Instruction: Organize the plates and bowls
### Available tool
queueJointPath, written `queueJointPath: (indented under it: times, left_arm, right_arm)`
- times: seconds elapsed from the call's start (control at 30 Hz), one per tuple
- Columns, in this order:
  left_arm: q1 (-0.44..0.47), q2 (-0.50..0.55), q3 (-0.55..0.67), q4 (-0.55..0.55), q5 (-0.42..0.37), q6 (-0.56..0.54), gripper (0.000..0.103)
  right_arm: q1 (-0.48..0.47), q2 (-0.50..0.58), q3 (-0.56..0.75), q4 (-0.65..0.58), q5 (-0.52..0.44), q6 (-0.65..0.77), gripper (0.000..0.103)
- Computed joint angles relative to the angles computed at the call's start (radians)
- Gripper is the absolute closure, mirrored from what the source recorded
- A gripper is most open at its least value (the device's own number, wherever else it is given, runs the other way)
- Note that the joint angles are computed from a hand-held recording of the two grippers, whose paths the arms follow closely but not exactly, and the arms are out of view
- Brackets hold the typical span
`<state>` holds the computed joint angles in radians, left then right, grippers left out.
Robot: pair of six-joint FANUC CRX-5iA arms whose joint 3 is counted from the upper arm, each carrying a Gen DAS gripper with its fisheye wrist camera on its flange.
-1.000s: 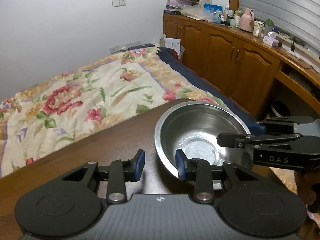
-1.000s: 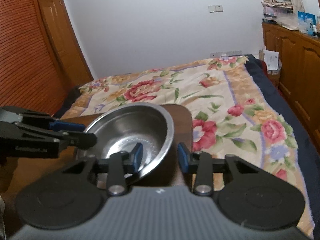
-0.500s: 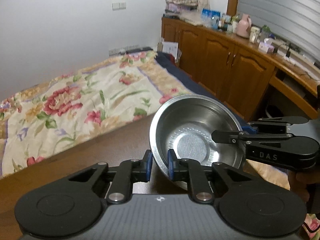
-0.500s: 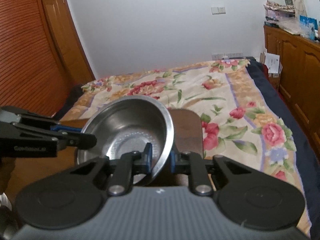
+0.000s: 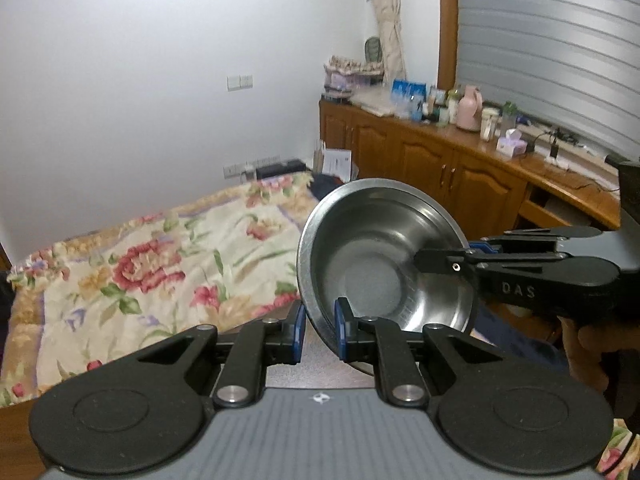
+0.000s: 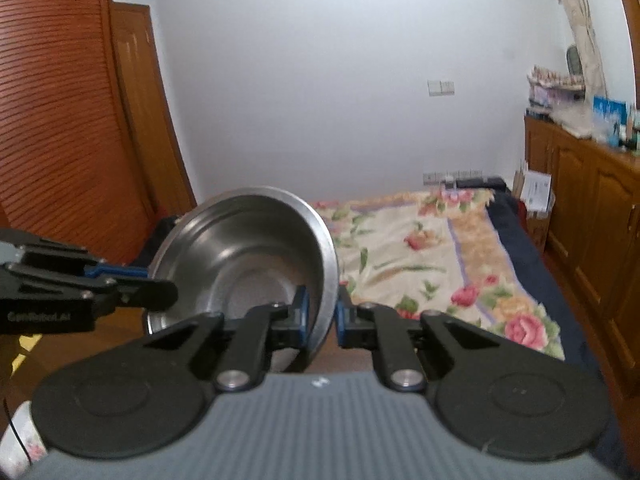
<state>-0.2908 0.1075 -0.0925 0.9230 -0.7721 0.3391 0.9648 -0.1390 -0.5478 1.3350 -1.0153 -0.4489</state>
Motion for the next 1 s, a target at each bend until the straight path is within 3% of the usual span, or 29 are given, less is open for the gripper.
queueJointPath:
  times: [0.47,1.0]
  left_arm:
    - [0.102,-0.224,-0.183,0.120,-0.039,-0.118,0.085]
    - [0.247,-0.432,-0.339,0.194,-0.150,-0.181,0.085]
  right_arm:
    - [0.120,0.025,0.083,0.036,-0.135,0.056,0.092]
    - [0.275,0.078,0.179,0.011,-0.270,0.135,0.092]
